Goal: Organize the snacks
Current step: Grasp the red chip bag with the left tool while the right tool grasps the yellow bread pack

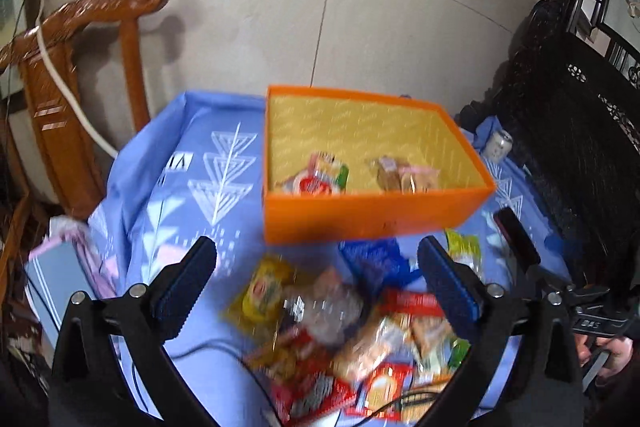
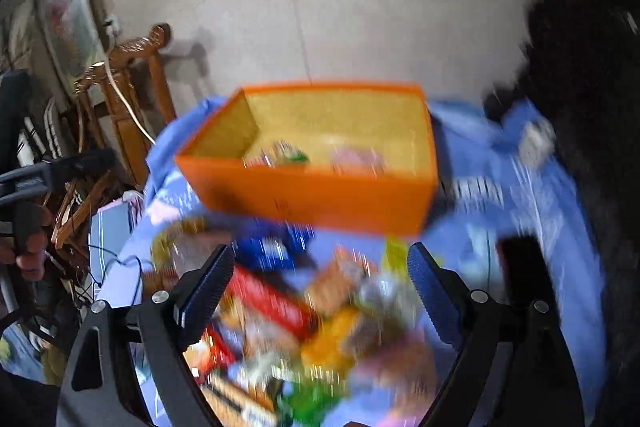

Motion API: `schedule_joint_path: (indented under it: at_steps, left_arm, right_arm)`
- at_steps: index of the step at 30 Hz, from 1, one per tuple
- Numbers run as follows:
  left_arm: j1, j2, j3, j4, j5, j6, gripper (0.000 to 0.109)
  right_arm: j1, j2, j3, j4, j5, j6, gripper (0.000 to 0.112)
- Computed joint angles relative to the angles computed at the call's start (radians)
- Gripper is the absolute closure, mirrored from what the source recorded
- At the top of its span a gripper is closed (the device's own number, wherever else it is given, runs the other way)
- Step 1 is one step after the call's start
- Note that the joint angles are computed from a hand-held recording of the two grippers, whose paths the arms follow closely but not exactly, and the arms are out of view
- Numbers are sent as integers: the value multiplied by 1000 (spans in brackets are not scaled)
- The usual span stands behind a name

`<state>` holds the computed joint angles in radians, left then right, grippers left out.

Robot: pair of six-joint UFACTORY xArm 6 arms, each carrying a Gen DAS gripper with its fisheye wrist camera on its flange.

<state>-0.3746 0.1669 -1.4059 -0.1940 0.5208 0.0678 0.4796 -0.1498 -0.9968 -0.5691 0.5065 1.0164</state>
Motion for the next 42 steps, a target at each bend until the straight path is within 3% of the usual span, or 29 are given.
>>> schedule_joint_path:
  at_steps: [7,18,29,34,38,40,42]
  left_arm:
    - [20,-129,180,-28,-2,7,10]
    - [31,-192,260,-21,-3,-38,10]
    - [35,-214,279,-7,9,-51,10]
    - [44,-214,284,16,9,-61,10]
    - [53,-208,289,29,12,-77,10]
    - [57,-203,293,29,16,-77,10]
    - [57,-197,300,42,25,-83,10]
  right_arm:
    - [30,-33,145,59,-1,94,24]
    - [26,95,65,117,-15,15,31]
    - [36,179,0,137,68,-69,33]
    - [33,208,-26,155,97,-90,47]
    - [29,232,-48,149,99,-65,47]
    - [33,230,-50,163,107,-83,59]
    - [41,220,-45,151,118,-84,62]
